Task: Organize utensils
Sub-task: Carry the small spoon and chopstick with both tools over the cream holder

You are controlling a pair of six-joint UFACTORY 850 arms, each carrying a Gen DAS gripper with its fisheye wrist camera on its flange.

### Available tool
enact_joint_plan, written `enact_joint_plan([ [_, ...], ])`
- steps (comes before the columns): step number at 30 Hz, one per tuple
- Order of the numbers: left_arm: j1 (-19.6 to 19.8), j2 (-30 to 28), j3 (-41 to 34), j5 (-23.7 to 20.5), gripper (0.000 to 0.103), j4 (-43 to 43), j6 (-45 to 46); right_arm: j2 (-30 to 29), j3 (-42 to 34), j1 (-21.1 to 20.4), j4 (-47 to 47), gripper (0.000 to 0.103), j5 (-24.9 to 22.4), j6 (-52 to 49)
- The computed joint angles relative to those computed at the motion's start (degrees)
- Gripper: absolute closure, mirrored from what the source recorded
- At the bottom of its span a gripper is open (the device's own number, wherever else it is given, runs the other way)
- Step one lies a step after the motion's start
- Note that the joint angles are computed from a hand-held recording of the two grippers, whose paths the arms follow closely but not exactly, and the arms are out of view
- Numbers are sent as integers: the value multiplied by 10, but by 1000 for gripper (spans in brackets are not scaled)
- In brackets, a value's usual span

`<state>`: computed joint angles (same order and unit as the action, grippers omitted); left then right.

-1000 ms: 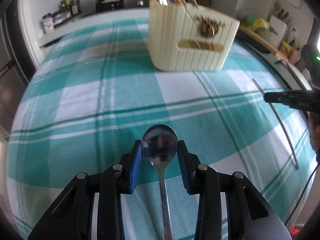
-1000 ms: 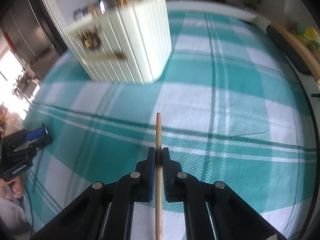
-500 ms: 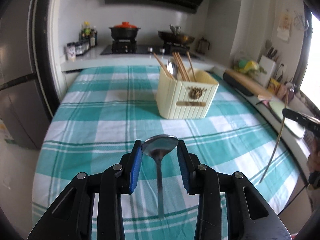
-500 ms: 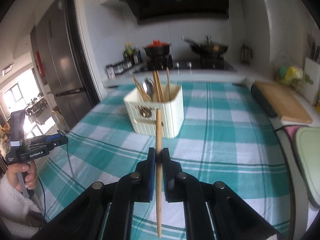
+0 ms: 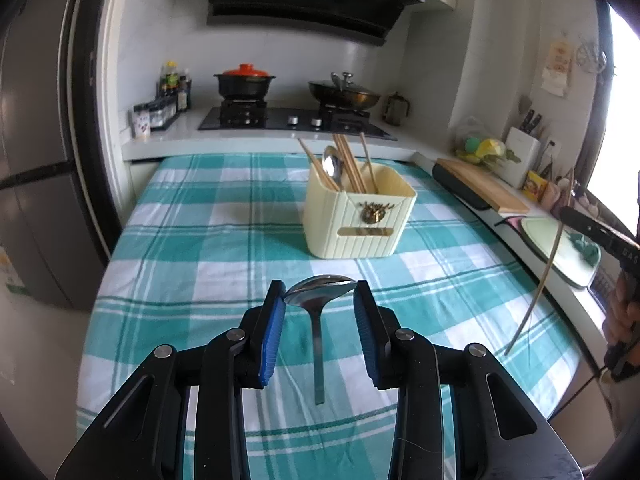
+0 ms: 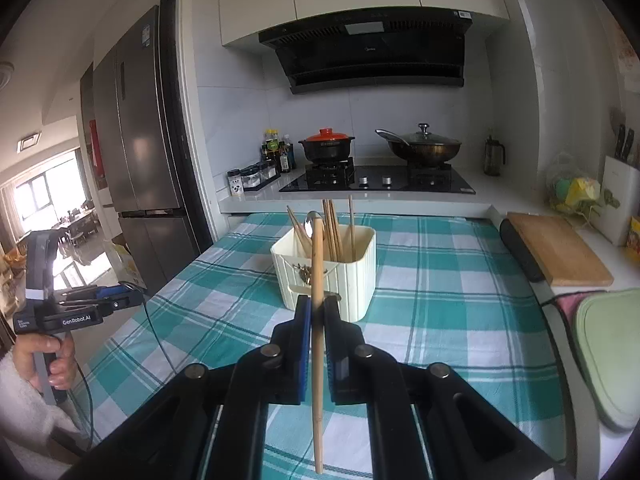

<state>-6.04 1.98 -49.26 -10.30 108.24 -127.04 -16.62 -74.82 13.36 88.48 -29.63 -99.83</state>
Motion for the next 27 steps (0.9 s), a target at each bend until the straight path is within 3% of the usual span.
enact_joint_plan([
  [20, -3, 3, -16, 2, 68, 4, 10, -12, -12, 13, -22, 96, 4, 10],
  [27, 16, 1, -57, 47, 68, -37, 72, -47, -76, 18, -66, 96, 4, 39],
])
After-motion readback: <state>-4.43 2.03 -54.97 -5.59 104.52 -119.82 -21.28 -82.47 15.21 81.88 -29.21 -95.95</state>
